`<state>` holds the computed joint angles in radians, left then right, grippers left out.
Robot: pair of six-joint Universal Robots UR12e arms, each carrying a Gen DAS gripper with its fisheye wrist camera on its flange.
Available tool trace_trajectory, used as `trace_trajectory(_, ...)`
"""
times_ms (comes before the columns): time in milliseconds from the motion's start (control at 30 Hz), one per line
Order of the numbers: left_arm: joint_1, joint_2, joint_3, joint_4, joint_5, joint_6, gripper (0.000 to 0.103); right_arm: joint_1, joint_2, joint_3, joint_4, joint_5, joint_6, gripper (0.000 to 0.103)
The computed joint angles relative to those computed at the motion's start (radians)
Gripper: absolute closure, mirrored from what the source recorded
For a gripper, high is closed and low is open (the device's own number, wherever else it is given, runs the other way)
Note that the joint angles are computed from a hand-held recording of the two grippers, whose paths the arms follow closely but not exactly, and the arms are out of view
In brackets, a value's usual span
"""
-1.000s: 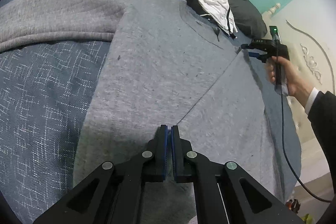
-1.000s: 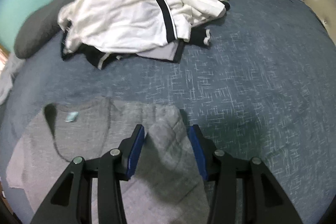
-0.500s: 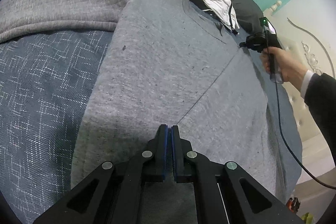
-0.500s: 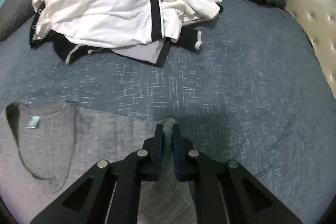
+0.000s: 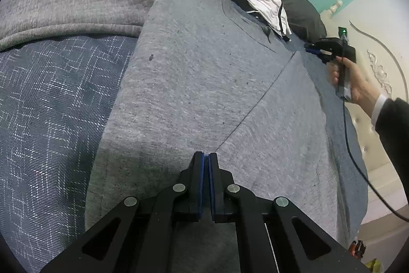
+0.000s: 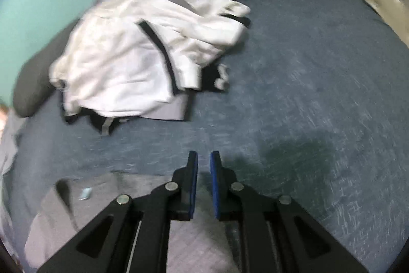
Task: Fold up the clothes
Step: 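Move the right gripper over the sweater collar toward the white jacket, then move the open left gripper to the cuff of the grey sweater sleeve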
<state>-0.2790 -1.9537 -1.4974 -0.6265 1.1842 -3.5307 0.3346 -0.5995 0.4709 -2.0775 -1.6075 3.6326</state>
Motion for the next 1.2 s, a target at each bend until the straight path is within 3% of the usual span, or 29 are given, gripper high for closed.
trace_trajectory(133, -0.001, 0.0, 0.001, -0.003, 0.002, -0.005, 0.1, 0.003, -0.031, 0.056, -0.043, 0.079, -0.104, 0.093)
trace_trajectory(300, -0.003, -0.002, 0.005, -0.005, 0.005, -0.003, 0.1, 0.025, -0.005, 0.008, 0.098, 0.074, -0.186, 0.093)
trace_trajectory(500, -0.002, -0.005, 0.007, -0.005, -0.001, -0.004, 0.1, 0.024, 0.041, -0.05, 0.161, -0.015, -0.127, 0.097)
trace_trajectory(633, -0.001, -0.006, 0.008, -0.007, -0.005, -0.005, 0.1, 0.022, 0.036, -0.031, 0.108, -0.039, -0.134, 0.097)
trace_trajectory(867, -0.002, -0.004, 0.008, -0.01, 0.0, -0.007, 0.1, 0.011, -0.083, 0.182, -0.069, -0.04, -0.084, 0.097)
trace_trajectory(1067, -0.003, -0.005, 0.01, -0.01, 0.002, -0.014, 0.1, 0.023, -0.203, 0.379, -0.166, 0.044, -0.115, 0.097)
trace_trajectory(1200, -0.004, -0.005, 0.011, -0.011, 0.006, -0.02, 0.1, 0.035, -0.314, 0.563, -0.279, 0.106, -0.082, 0.094)
